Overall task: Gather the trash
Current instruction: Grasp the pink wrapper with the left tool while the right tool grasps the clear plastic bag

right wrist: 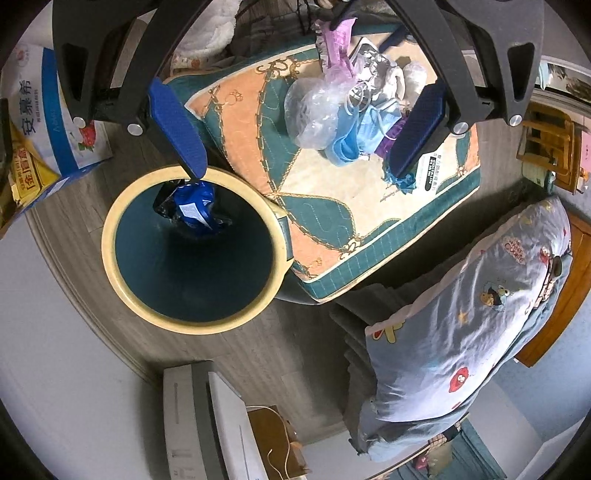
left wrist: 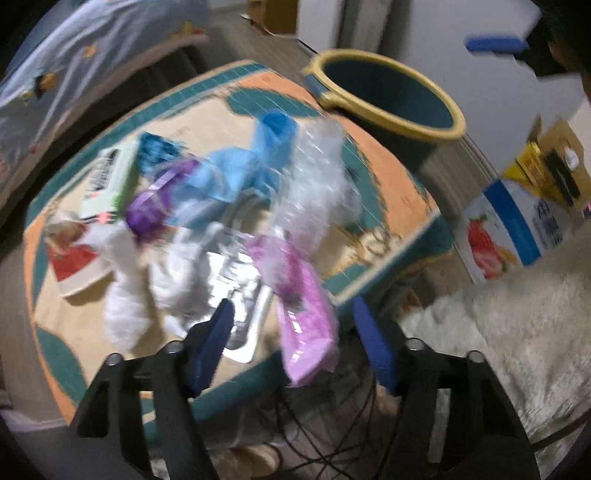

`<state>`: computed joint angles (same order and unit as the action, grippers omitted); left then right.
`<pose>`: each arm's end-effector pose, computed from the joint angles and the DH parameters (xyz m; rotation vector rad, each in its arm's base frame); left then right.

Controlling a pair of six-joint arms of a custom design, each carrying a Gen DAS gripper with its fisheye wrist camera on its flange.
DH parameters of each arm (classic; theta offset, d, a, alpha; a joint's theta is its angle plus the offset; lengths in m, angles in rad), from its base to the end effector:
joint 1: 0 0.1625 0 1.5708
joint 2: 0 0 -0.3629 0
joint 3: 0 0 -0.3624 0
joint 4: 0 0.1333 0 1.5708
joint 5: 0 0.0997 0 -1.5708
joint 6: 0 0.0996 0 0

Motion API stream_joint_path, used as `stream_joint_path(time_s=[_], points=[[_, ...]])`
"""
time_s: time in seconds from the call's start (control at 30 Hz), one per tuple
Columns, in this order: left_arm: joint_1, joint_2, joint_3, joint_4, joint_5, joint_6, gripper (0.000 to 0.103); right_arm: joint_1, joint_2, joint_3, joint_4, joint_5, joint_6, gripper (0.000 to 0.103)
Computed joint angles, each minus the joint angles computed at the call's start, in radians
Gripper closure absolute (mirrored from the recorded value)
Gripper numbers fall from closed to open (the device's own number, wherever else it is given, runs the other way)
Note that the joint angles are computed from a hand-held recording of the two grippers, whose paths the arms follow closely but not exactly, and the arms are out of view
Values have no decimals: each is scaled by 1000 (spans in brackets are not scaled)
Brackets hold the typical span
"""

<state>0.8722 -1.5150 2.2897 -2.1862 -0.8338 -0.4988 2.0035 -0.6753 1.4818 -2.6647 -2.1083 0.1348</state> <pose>-0.0820 -0.4090 0.1827 0.3159 2.4027 -0.3674 0.3489 -0.5591 0.0740 0.2886 -2.6342 0.5720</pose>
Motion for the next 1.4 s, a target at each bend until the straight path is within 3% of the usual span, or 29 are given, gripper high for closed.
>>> stream_joint_path(time_s=[0.1,0.17,0.2,0.4,0.57,0.8,0.97,1.13,1.23,1.3,1.37,1.4], points=[[3,42,-12,23,-6,24,49,-4,7,-9,11,-4,4,6],[14,72,-38,92,2,16,81,-6,11,-14,20,-9,0,6],[20,72,-41,98,-6,17,90,-6,18,-22,32,-12,-4,6],[-23,-50,-33,90,12,3,92,-20,48,-52,122,19,41,6],[-55,-104,-61,125,78,11,92,-31,92,-102,226,15,116,6],[-22,-114,-191,133,164,124,92,-41,114,-125,265,27,150,6],[26,-127,-228,44,228,231,92,-42,123,-116,299,27,179,6],[100,-136,-235,-64,122,204,92,-68,132,-101,339,48,286,16],[87,-125,-227,-113,142,266,92,-90,149,-111,357,80,324,22],[81,-120,-224,-121,138,279,92,-92,169,-136,375,58,320,26],[80,-120,-221,-126,140,289,92,-103,175,-139,364,69,331,35],[78,-126,-215,-126,143,291,92,-110,179,-142,368,84,337,46]])
